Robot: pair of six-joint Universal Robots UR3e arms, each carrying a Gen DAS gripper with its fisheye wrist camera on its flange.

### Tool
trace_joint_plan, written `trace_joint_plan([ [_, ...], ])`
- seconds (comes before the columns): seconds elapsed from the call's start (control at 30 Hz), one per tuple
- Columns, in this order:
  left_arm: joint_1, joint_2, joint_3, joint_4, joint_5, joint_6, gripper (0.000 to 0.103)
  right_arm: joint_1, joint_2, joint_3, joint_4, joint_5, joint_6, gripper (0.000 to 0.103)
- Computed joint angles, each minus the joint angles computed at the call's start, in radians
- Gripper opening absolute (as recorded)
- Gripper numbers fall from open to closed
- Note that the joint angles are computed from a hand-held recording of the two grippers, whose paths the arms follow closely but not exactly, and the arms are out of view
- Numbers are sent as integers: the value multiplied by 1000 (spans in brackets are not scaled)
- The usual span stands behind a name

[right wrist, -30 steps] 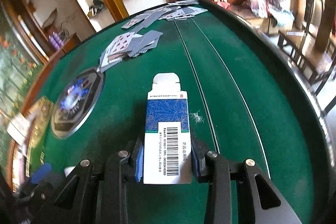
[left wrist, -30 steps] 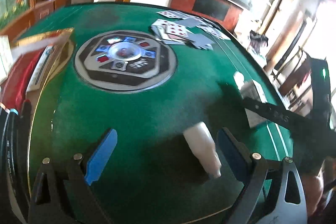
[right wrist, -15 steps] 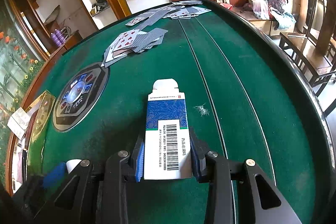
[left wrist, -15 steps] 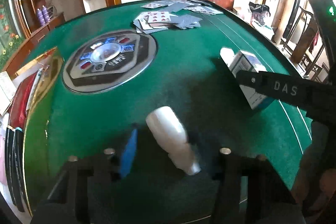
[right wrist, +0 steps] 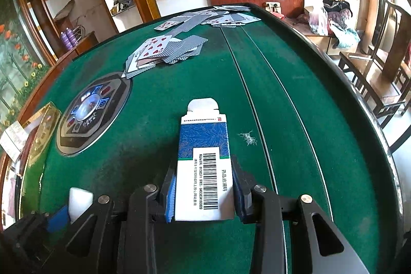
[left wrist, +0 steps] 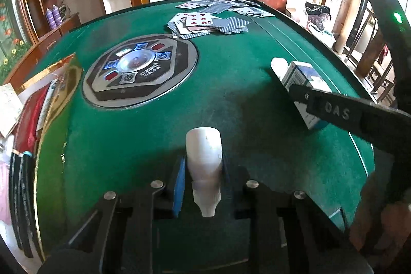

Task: Organize objects
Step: 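Grasp the white plastic bottle with the left gripper while the right gripper holds the box, then carry the bottle and the box over the tray with both grippers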

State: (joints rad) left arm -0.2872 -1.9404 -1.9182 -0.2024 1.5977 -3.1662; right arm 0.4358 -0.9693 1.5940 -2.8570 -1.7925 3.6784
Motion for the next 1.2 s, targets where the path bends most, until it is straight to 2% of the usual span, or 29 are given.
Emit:
trace_joint_plan([
  [0.37, 39, 214, -220, 112, 85, 42, 26, 4, 2, 0, -2, -11, -5, 37],
  [0.6, 152, 372, -349, 131, 54, 80, 26, -3, -2, 22, -41, 5, 3, 36],
  [0.8, 309, 525, -470, 116, -36, 132, 26, -3, -5, 33, -53, 5, 10, 36],
  [1.03, 482, 674, -587, 77, -154, 212, 26, 25, -12, 7, 18, -65, 41, 36],
  [1.2, 597, 755, -636, 19, -242, 258, 26, 28, -72, 63, -3, -26, 69, 37],
])
